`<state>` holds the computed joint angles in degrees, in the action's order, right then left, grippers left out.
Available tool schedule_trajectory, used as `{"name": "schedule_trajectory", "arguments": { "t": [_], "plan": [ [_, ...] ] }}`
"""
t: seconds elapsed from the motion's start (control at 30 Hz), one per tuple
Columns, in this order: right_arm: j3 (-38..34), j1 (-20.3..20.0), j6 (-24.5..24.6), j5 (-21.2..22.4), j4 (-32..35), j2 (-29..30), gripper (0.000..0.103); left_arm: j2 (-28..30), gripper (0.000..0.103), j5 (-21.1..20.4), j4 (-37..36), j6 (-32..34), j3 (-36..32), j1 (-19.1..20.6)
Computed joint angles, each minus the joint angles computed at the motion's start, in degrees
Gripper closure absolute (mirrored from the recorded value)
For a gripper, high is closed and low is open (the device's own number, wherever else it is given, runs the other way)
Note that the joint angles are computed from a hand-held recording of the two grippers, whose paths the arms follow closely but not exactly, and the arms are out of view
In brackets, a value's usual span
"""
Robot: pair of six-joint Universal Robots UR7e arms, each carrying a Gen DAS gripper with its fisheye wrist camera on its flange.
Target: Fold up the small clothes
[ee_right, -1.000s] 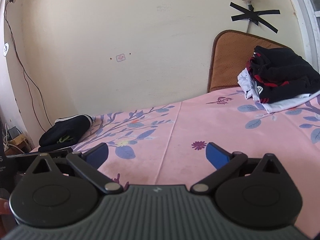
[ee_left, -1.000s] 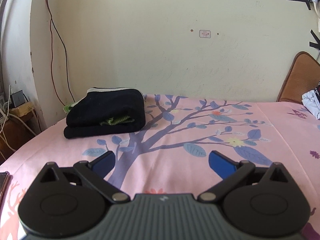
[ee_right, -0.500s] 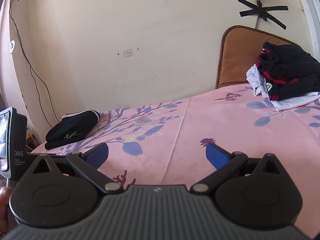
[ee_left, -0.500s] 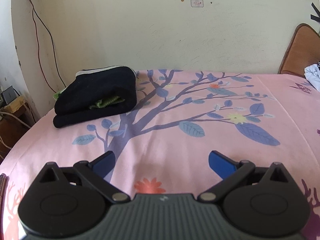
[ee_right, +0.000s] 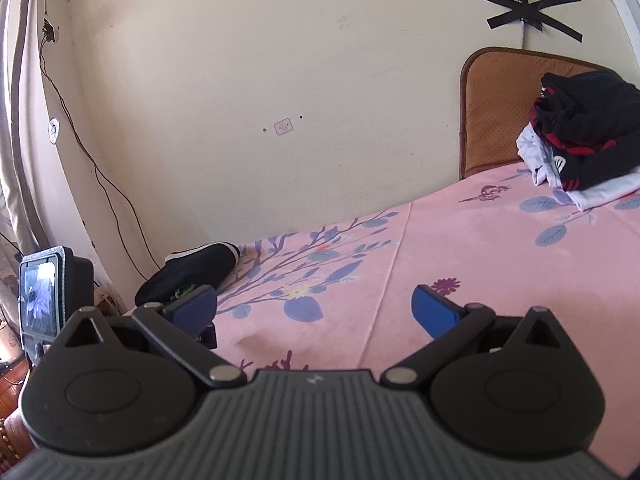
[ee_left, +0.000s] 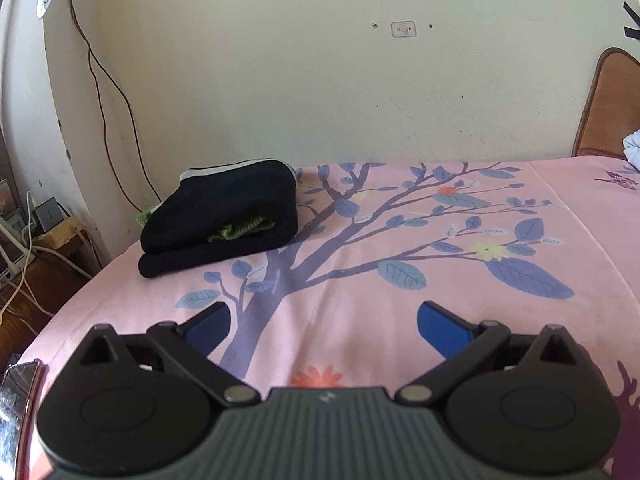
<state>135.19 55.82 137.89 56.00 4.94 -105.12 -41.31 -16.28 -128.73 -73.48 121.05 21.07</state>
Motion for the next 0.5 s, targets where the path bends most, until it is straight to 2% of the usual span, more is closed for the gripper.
{"name": "schedule_trajectory", "arguments": {
  "t": [0.07,0.13,0.3,0.5],
  "plan": [
    [0.2,-0.4,-0.5,-0.9,0.2,-0.1,0.000,-0.2,0.000,0.2,2.5,-2.3,-0.3,0.0],
    [0.7,-1.2,-0.8,-2.2,0.0,-0.8,0.000,-0.4,0.000,0.1,1.5,-1.7,-0.1,0.1],
    [1.1,-1.8,0.9,-2.4,-1.0,-1.7,0.000,0.2,0.000,-1.3,-5.2,5.2,0.4,0.6],
    [2.3,-2.2,3.0,-2.0,-3.5,-3.4,0.000,1.4,0.000,-2.7,-17.6,16.1,2.1,0.4]
  ]
}}
